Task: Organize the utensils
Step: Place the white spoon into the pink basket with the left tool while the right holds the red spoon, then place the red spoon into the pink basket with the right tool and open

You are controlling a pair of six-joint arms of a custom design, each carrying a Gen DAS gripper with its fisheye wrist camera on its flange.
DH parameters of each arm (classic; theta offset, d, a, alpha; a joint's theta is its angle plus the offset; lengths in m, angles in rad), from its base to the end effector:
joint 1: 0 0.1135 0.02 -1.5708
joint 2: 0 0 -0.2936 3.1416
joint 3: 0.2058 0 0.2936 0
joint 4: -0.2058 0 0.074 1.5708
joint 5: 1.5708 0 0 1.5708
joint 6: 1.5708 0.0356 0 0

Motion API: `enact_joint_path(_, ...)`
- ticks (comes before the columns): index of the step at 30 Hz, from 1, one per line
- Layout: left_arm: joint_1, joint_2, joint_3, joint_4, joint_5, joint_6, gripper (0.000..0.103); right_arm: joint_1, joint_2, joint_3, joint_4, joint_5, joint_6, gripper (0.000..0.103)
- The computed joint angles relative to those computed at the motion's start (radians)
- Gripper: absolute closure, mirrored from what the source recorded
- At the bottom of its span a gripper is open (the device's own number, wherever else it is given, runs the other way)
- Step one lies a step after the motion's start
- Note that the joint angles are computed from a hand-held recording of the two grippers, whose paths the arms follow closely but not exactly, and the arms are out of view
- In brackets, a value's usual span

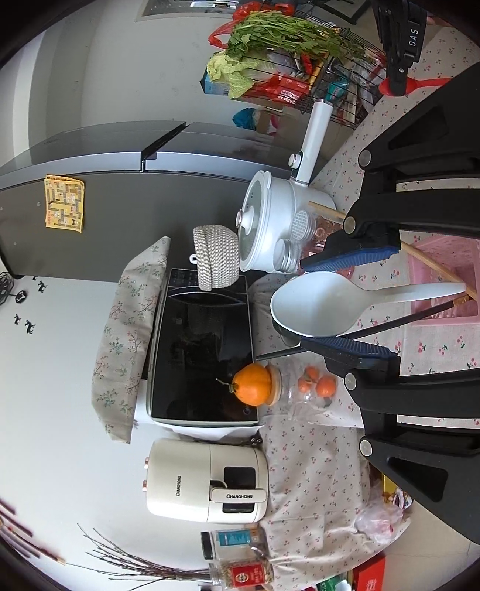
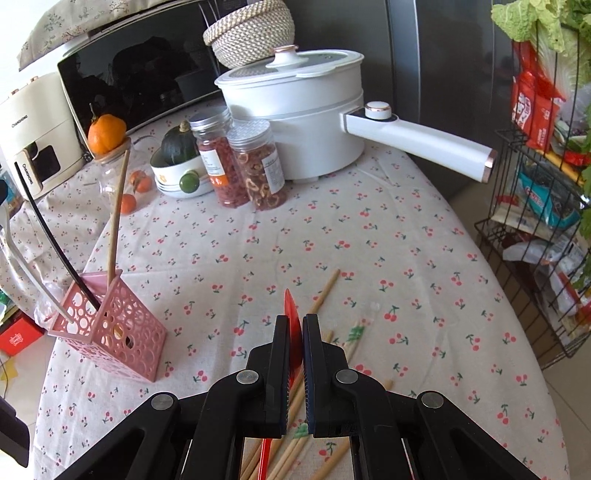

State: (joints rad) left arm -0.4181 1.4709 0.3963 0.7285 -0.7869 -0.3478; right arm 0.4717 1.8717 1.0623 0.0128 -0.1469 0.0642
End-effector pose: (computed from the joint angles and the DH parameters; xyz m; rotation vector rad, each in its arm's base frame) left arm 0.2602 -0.0880 0.1478 -0.4472 1.7620 0.2139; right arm 0.3763 0.1978 0.1492 -0.5556 2.3337 0.4289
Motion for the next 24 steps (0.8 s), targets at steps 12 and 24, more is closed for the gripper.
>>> enact_joint_path(12, -0.002, 0.04, 0.031, -0.115, 0.099, -0.053, 0.032, 0.025, 0.017, 0.017, 0.021, 0.008, 0.023, 0.098)
enact_joint_path(24, -0.111, -0.204, 0.06, -0.636, 0.047, -0.268, 0.0, 0.079, -0.066, -0.047, 0.164, 0.026, 0.108, 0.098)
